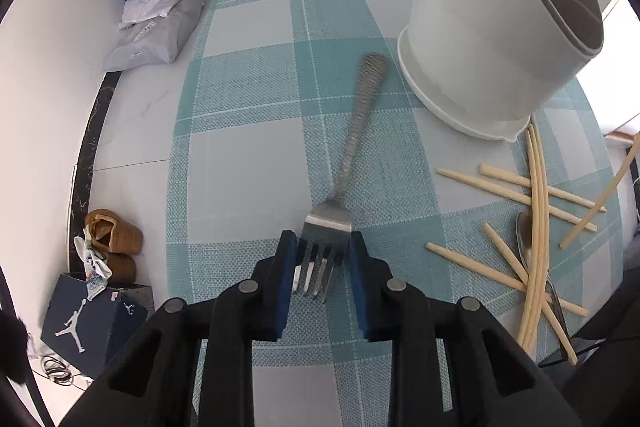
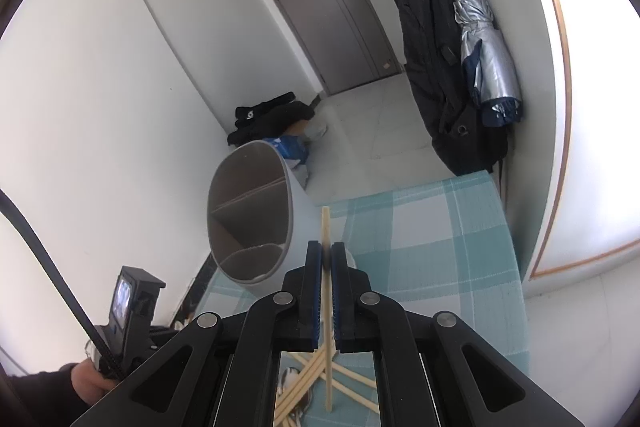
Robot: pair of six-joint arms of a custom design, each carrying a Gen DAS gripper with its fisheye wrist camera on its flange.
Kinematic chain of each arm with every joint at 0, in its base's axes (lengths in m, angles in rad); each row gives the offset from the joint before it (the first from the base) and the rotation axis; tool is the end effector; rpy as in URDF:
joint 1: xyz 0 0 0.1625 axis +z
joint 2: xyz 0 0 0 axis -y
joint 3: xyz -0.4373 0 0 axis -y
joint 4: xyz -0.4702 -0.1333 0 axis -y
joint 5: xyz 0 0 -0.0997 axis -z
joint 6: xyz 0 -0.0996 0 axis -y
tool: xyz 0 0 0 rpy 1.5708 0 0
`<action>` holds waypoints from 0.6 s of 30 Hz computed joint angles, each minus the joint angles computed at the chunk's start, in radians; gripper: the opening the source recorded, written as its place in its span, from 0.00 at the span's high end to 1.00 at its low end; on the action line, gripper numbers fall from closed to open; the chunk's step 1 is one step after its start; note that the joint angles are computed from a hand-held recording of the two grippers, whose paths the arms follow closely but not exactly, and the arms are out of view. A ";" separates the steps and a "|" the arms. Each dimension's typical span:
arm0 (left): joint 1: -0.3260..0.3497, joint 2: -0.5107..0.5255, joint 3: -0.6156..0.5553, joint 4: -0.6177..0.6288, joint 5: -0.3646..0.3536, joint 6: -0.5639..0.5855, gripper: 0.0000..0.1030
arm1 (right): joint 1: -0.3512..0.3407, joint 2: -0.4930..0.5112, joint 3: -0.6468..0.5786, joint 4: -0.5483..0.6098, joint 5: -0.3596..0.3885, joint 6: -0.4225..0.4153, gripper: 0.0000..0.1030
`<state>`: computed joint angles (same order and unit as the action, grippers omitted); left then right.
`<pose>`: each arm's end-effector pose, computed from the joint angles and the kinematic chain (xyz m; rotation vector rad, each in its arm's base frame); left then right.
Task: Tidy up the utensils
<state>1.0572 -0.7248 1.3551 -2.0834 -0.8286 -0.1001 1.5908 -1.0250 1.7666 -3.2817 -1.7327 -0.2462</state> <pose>-0.2171 -0.7933 0.0907 0.5457 2.3341 -0.1471 0.1314 -0.7087 0.2452 0.2324 -2.5638 1.3221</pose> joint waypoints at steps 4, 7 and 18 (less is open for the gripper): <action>-0.003 -0.002 -0.010 0.052 -0.031 -0.041 0.82 | 0.005 -0.001 0.007 -0.012 -0.008 -0.018 0.96; -0.001 -0.020 -0.005 0.053 -0.072 -0.075 0.82 | 0.011 -0.004 0.017 -0.030 -0.014 -0.037 0.96; -0.016 -0.074 -0.012 0.141 -0.175 -0.196 0.83 | 0.028 -0.006 0.045 -0.083 -0.039 -0.070 0.96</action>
